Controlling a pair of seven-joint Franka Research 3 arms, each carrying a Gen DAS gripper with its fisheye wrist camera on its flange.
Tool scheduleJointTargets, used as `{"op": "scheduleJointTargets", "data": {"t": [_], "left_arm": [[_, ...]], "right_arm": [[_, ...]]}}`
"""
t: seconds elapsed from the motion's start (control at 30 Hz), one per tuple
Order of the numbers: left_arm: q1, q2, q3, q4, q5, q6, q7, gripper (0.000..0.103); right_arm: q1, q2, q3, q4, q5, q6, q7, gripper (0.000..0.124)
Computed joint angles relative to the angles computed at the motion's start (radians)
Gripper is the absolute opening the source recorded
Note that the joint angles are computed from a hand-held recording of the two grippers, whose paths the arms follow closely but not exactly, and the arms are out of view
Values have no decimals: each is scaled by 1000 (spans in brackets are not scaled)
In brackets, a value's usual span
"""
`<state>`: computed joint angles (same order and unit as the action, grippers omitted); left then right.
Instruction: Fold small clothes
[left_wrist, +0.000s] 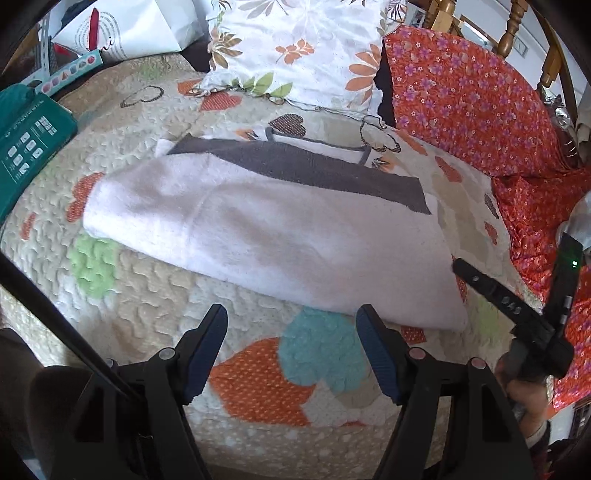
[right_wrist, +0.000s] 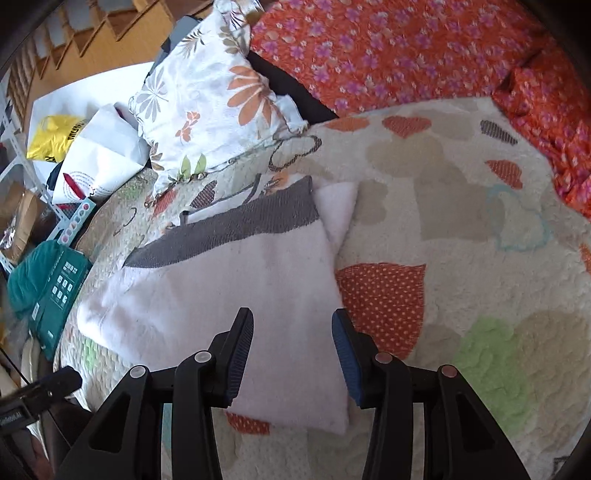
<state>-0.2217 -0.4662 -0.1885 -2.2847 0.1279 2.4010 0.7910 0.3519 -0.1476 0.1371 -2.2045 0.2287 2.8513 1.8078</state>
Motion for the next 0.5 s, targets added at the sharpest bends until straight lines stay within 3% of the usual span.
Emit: {"op": "scheduleJointTargets", "data": {"t": [0.2,0.5], "left_arm": [[-2,45,-6,18,8,11,5,71],[-4,73,8,10,-20,36,16,71]], "right_arm": [[-5,74,36,58,-188,-14,98,48],[45,146,7,123,-237,-79,107,48]]}}
